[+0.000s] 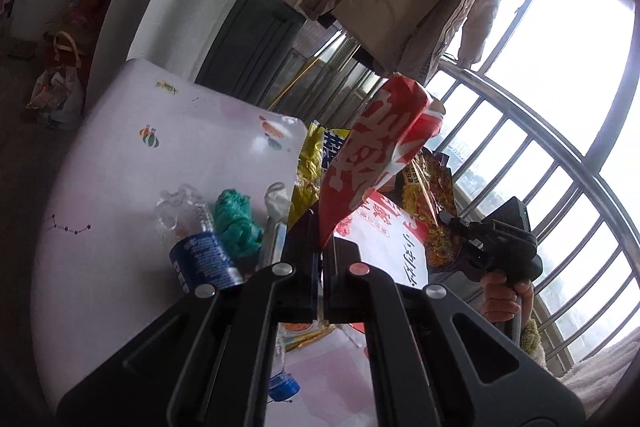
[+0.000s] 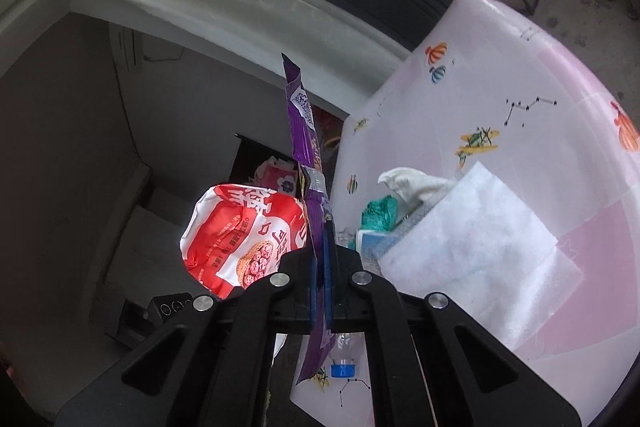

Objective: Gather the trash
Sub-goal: 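Carry both bags over the blue wastebasket and open both grippers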

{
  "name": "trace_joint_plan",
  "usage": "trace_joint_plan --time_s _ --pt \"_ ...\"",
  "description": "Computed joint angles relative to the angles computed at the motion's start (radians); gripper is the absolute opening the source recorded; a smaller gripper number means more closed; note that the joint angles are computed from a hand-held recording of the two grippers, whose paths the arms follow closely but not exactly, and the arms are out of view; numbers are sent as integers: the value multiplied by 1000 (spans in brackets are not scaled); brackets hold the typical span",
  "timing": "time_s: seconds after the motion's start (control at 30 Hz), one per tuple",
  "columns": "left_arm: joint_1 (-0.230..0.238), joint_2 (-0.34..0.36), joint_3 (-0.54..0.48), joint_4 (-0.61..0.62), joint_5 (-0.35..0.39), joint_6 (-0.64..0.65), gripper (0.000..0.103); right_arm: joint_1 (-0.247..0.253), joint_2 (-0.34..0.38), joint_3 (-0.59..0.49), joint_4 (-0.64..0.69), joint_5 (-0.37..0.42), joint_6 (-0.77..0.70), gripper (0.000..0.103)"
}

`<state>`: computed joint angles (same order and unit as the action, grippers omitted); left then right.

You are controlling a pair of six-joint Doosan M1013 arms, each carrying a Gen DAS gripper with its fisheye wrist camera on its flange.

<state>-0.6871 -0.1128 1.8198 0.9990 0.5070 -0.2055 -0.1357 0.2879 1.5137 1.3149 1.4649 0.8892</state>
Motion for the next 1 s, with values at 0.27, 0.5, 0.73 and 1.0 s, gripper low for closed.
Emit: trace_joint_plan --time_s 0.27,0.5,0.73,1.0 --pt "34 94 -156 -254 -47 368 0 -132 -52 24 50 -134 -27 3" --pt "35 297 -422 -683 59 923 0 -272 -142 102 -71 -448 35 3" --pt "0 614 -843 -973 355 1328 0 -305 -194 159 -520 -793 370 3" --pt "-65 1084 -1566 -1000 838 1494 0 -316 -118 146 -1021 -847 779 3"
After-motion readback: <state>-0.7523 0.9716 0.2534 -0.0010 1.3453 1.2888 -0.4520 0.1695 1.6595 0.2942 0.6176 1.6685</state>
